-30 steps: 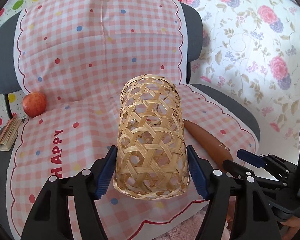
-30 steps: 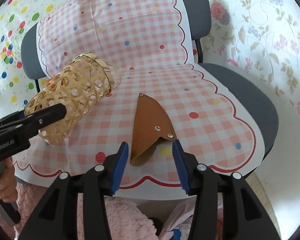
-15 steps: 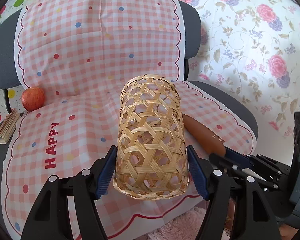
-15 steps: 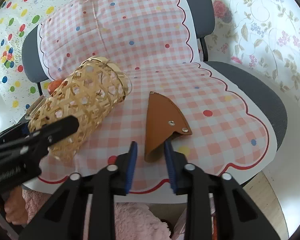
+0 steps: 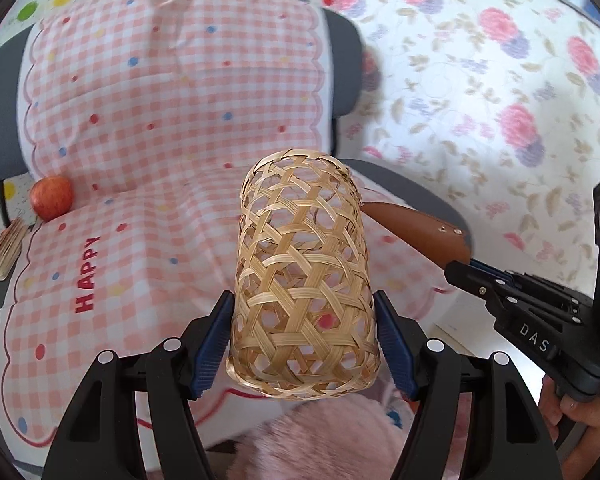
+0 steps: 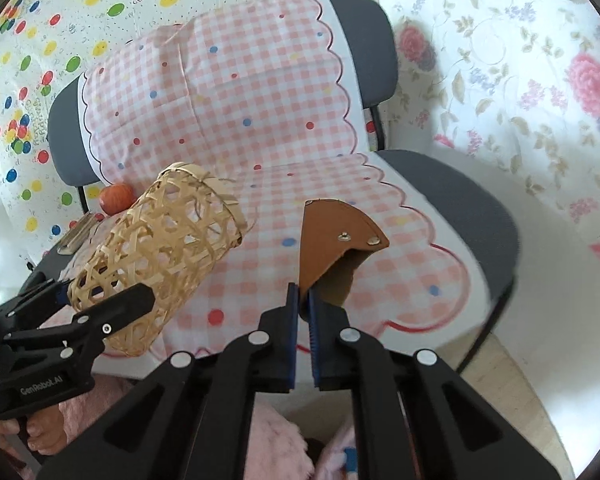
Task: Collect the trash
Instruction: 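Lift the tube and leather piece and carry both over the pink bin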
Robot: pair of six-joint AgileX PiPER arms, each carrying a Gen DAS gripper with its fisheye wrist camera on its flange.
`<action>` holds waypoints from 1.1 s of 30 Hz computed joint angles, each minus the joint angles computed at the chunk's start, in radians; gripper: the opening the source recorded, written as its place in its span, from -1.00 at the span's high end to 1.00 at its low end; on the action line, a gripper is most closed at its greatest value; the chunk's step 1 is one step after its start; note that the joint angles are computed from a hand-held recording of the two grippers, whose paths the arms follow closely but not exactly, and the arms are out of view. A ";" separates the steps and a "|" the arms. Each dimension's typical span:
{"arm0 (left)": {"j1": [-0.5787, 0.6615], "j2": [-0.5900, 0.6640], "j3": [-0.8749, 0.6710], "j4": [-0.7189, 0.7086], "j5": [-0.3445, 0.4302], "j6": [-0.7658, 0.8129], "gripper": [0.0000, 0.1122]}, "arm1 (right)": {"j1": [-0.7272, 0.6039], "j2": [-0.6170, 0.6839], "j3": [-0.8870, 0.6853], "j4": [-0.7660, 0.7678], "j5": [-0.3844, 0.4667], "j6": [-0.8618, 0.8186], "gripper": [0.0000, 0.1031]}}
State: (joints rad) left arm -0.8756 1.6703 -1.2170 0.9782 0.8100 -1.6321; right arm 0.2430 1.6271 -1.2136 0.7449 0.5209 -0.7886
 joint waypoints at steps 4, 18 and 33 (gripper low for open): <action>-0.055 0.030 -0.040 -0.006 -0.006 0.035 -0.22 | -0.052 -0.111 0.091 -0.038 -0.003 0.016 0.90; -0.192 0.181 -0.211 -0.086 -0.094 0.189 -0.23 | -0.318 -0.464 0.392 -0.160 0.093 0.029 0.90; -0.181 0.333 -0.418 -0.280 -0.081 0.423 -0.26 | -0.484 -0.398 0.398 -0.055 0.192 -0.117 0.89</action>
